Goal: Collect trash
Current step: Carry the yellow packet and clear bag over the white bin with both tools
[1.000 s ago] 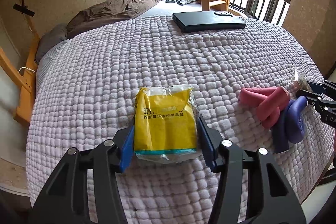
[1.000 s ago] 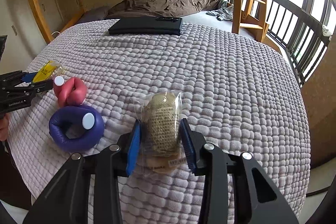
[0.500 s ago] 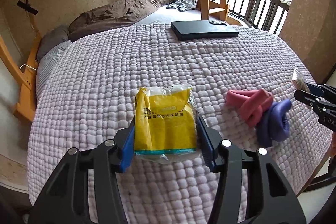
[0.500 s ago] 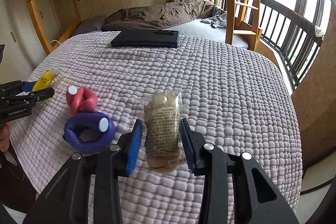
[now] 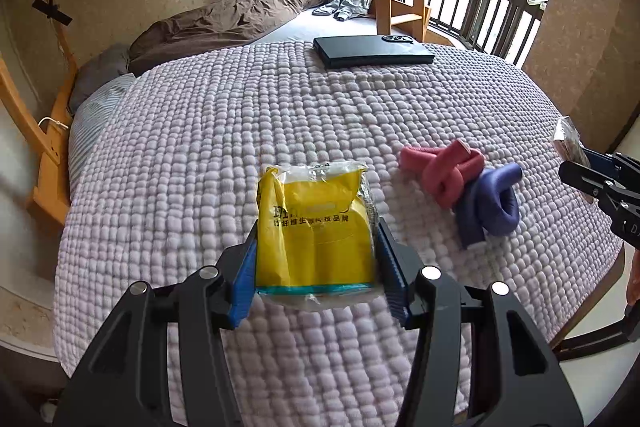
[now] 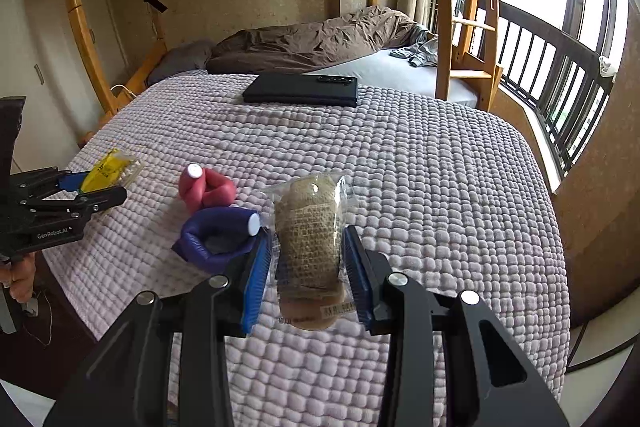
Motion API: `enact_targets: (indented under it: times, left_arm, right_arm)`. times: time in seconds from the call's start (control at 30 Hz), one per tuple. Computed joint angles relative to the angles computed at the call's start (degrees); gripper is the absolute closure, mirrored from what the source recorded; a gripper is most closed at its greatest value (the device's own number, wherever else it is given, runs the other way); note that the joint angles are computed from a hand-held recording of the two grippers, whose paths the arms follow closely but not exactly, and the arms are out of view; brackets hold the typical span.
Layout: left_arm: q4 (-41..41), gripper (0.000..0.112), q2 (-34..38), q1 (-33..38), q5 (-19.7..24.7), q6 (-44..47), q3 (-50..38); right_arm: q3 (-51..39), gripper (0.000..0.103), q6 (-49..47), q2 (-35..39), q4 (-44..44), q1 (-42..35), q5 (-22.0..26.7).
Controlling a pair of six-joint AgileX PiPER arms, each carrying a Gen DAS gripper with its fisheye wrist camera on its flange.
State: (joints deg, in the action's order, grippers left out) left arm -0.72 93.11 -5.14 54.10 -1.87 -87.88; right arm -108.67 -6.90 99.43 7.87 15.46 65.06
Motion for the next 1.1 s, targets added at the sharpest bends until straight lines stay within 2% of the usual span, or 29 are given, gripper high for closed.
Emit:
enact_targets:
  times: [1.1]
  left_arm:
    - [-0.3, 0.058, -13.7, -4.5, 3.9, -1.4, 12.0]
  right_arm:
    - [15.3, 0.066, 4.6, -16.0, -1.2, 7.8, 0.9]
